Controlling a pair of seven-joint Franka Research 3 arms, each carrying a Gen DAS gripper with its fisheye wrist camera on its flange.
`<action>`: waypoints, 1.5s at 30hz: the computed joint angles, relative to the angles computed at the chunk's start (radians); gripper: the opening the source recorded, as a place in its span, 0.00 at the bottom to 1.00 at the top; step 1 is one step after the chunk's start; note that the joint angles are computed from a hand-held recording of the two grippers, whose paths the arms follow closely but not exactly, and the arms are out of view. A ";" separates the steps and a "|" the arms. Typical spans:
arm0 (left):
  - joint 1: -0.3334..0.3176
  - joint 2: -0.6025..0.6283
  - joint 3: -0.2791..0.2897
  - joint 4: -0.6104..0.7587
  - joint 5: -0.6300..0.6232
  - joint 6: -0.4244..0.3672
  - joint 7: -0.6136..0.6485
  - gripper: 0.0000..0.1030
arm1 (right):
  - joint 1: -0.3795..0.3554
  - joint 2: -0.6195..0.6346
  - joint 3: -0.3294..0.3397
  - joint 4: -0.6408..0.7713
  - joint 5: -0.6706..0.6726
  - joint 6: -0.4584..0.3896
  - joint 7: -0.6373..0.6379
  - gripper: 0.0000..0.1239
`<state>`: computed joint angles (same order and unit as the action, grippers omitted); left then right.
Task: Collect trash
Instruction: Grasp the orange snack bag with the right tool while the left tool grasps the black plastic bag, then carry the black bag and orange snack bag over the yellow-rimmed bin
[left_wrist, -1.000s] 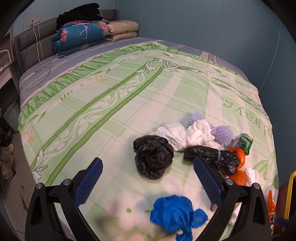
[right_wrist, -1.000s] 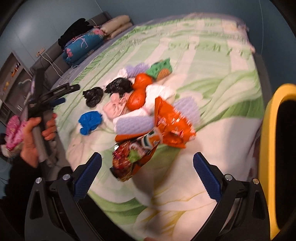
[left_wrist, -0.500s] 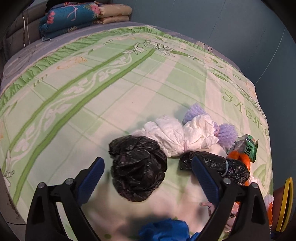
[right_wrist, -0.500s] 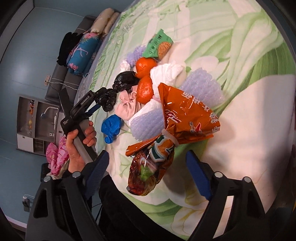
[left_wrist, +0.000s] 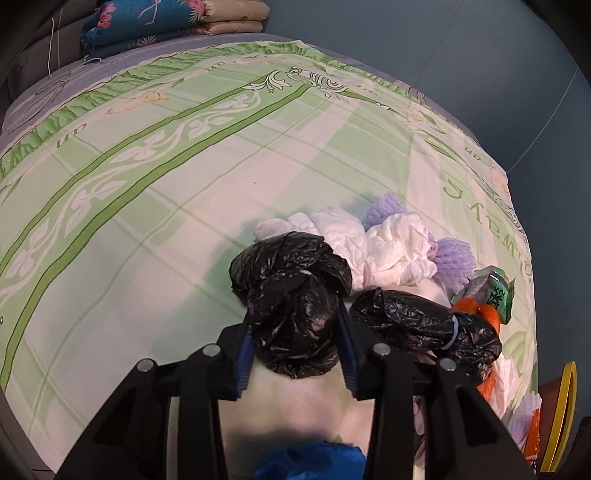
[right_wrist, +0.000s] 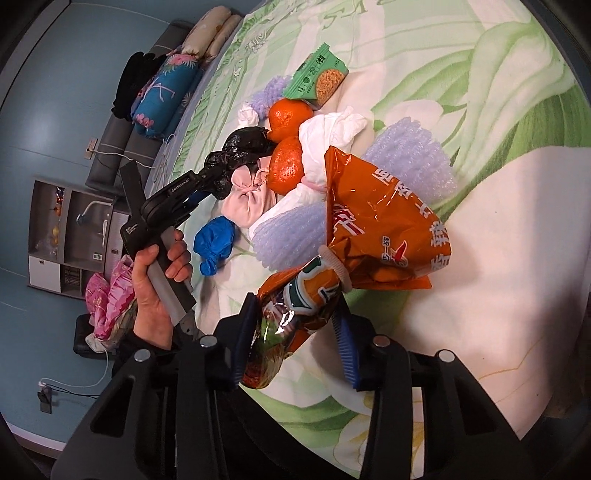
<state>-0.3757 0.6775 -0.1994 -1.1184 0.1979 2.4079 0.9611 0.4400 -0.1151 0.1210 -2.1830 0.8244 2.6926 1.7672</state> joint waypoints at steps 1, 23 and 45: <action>0.005 -0.012 -0.004 -0.021 -0.005 0.015 0.000 0.34 | -0.001 -0.006 0.004 -0.003 -0.023 0.005 0.006 0.30; 0.009 -0.337 -0.023 -0.382 0.073 0.233 -0.113 0.34 | -0.008 -0.222 0.024 -0.148 -0.322 0.126 0.180 0.29; -0.119 -0.367 -0.084 -0.354 0.157 0.305 -0.159 0.34 | -0.127 -0.529 0.064 -0.346 -0.458 0.191 0.320 0.29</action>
<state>-0.4949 0.3108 -0.2837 -1.4724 0.3545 2.7128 0.8018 0.3131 -0.6444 0.1849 -2.5290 0.3666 2.8839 2.0867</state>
